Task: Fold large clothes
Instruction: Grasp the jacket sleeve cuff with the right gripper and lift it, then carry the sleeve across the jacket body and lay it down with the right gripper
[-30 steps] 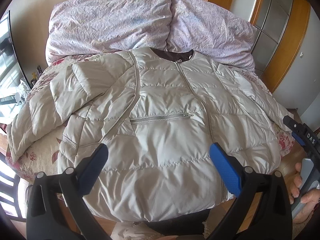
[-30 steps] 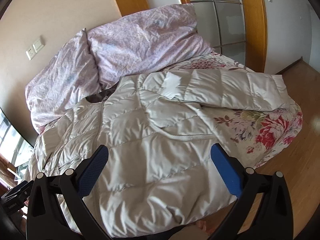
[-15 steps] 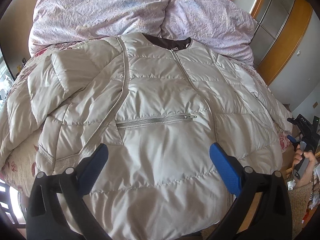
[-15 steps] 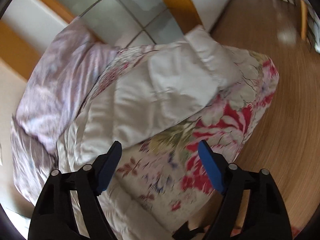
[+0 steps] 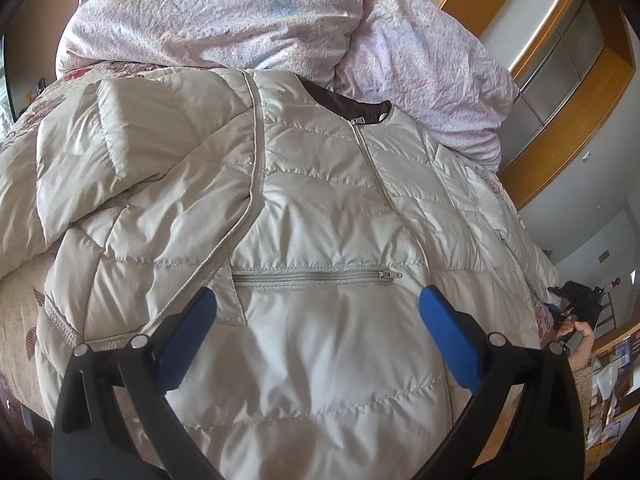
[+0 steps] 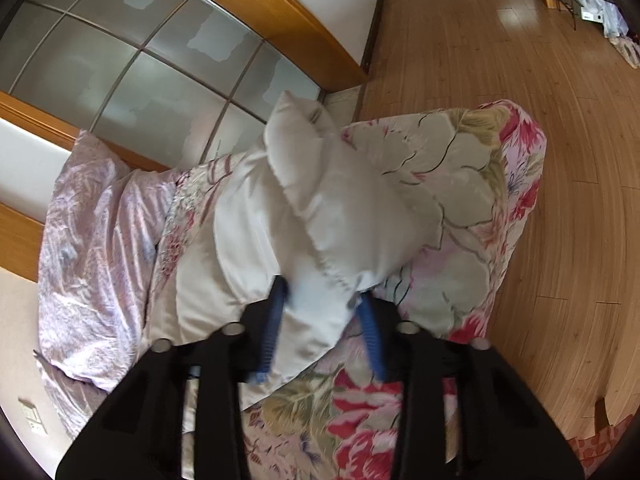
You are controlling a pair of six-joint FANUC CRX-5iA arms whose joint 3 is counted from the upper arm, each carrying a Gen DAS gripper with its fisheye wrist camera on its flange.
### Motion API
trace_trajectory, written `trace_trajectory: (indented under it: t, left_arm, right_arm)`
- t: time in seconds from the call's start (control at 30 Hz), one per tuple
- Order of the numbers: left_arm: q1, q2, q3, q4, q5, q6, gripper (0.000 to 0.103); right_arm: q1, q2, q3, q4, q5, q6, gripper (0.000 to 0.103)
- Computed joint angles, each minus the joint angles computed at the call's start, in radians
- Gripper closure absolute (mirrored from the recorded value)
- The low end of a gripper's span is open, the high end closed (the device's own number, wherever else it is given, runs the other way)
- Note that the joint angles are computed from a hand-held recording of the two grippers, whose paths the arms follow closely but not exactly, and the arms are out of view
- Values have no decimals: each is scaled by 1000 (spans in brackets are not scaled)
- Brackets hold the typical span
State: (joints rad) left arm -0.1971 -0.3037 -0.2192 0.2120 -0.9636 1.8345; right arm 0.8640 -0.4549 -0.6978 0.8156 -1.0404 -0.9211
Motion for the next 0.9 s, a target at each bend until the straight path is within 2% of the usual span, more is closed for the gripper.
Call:
trace_trajectory:
  t: [0.1,0.17,0.3,0.43,0.5,0.63,0.73,0.8,0.9]
  left_arm:
    - [8,-6,-5,-15,8,8,2]
    - [9,-15,-13,-29,24,12,2]
    - [25,-29,-29,-17,36,-11,2]
    - [48,-47,-53,5,44,-34,2]
    - [46,-53,-45,-31,32,-11,2]
    - [25,-62,-9,-138,-2,51,2]
    - [-15,-64,35,-269,-43,133,2]
    - [-29,-68,52,-325,-65,166,2]
    - [-27,-79,54,-353,-80,184,2]
  right_arm:
    - [-14,30,38,-15,-25,72,84]
    - [2,74,100,-4,-99,146,89]
    - [39,156,219,76,-213,295,91]
    - [81,240,341,196,-223,447,92]
    - [102,282,397,247,-182,515,92]
    - [130,372,509,322,-25,638,92]
    - [157,423,563,354,96,703,92]
    - [163,464,609,341,175,753,92]
    - [175,529,682,266,270,855,92]
